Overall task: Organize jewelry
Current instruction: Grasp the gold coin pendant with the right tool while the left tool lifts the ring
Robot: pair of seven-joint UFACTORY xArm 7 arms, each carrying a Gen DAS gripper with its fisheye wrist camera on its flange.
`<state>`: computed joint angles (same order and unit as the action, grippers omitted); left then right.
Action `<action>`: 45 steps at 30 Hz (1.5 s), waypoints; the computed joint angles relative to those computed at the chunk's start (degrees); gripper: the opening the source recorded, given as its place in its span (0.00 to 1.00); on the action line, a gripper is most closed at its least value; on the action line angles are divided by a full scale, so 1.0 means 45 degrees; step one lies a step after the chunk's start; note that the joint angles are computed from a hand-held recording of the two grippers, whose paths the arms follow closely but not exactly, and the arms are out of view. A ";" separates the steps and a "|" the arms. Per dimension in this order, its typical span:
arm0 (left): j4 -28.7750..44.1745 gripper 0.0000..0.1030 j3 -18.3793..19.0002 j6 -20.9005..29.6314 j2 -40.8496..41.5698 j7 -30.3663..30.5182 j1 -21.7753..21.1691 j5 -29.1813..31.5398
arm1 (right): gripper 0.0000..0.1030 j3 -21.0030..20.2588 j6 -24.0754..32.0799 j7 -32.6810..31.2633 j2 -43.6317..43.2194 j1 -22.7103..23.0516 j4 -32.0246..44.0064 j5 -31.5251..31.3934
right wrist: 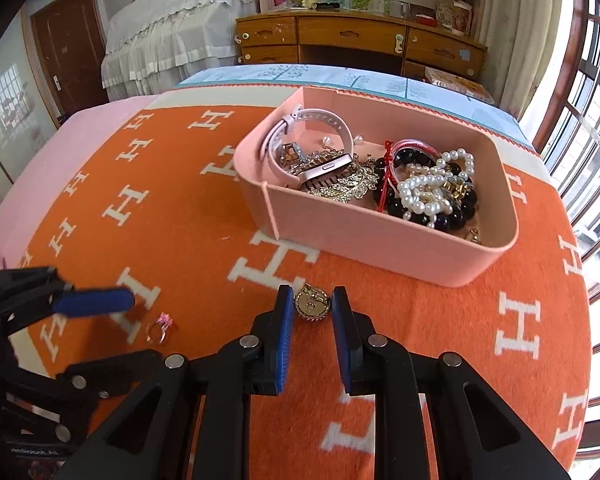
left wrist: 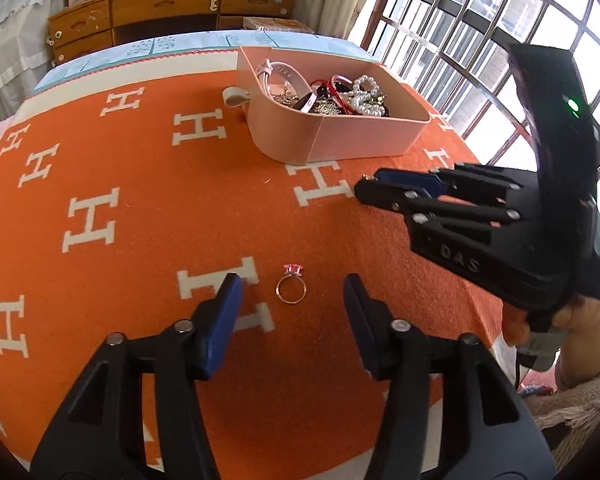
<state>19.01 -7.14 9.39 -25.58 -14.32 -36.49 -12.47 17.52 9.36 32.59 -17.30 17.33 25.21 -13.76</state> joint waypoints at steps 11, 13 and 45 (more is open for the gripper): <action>0.0603 0.31 -0.1697 0.0283 0.0711 -0.1744 0.1744 0.1870 | 0.18 -0.0895 -0.0210 -0.1201 -0.1713 0.1341 -0.1149 0.1711; 0.0768 0.28 -0.2159 0.0463 0.0806 -0.2268 0.2234 0.2529 | 0.18 -0.0989 -0.0248 -0.1335 -0.1875 0.1467 -0.1275 0.1933; 0.5193 0.13 -0.2888 0.2736 0.0928 -0.3468 0.3454 0.6029 | 0.18 -0.2951 0.0883 -0.3536 -0.5308 0.1876 -0.0867 0.3787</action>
